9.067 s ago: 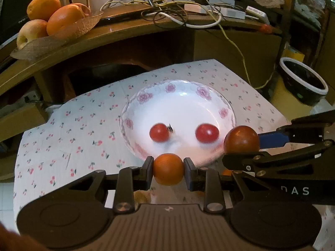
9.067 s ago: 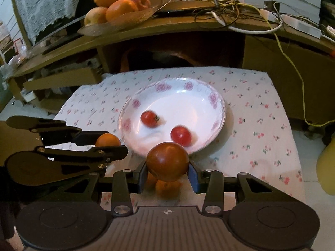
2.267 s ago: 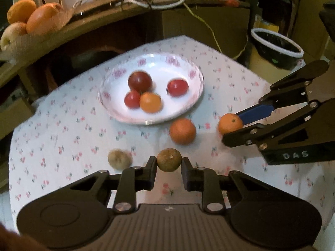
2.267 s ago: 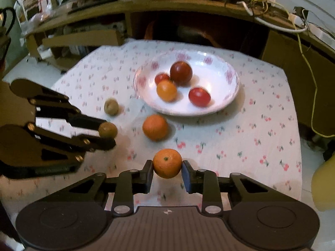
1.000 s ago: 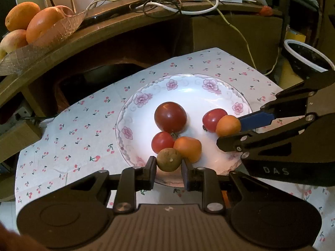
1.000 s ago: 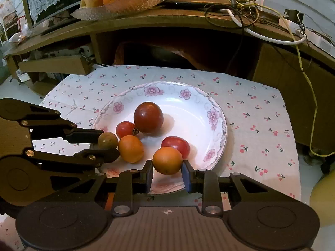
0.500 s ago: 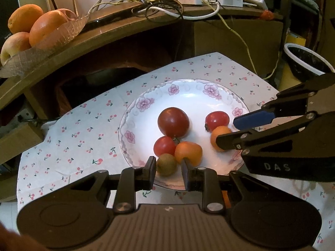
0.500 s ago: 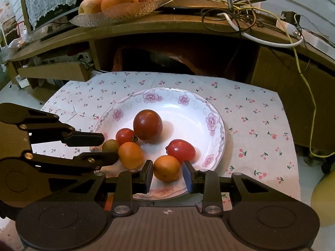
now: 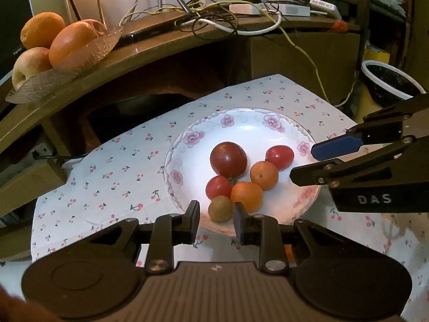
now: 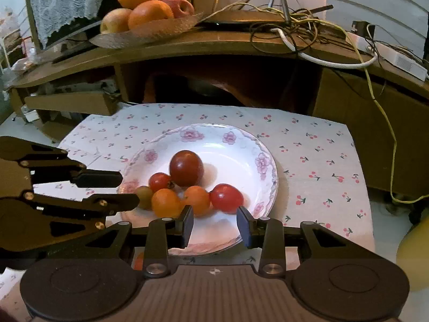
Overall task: Organize fruits
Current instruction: 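Open the left tool to drop the kiwi while the right tool releases the tangerine, then move the left tool to another brown kiwi while the right tool reaches another tangerine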
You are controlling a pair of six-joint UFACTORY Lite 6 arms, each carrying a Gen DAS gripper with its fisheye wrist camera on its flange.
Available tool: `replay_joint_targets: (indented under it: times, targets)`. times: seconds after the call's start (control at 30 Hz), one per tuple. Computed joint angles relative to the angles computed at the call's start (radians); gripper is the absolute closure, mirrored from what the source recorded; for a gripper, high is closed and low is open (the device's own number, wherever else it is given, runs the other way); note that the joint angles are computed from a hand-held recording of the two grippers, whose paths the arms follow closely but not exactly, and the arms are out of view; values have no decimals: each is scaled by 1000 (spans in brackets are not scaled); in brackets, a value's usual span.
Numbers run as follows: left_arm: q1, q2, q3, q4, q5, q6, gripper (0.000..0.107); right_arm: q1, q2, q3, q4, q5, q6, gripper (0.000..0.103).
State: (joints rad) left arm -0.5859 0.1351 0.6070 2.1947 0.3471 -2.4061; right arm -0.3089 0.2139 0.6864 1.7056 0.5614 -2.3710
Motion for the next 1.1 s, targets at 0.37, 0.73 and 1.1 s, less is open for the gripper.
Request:
replay_joint_targets:
  times: [0.37, 0.73, 1.1]
  targets:
    - [2, -153, -141, 1, -59, 35, 69, -63, -136, -119, -240, 64, 125, 59]
    - [61, -168, -219, 144, -81, -76, 64, 7, -100, -159, -233, -2, 112, 55]
    - [95, -28, -196, 422, -28, -366, 64, 109, -13, -144, -7, -56, -53, 54]
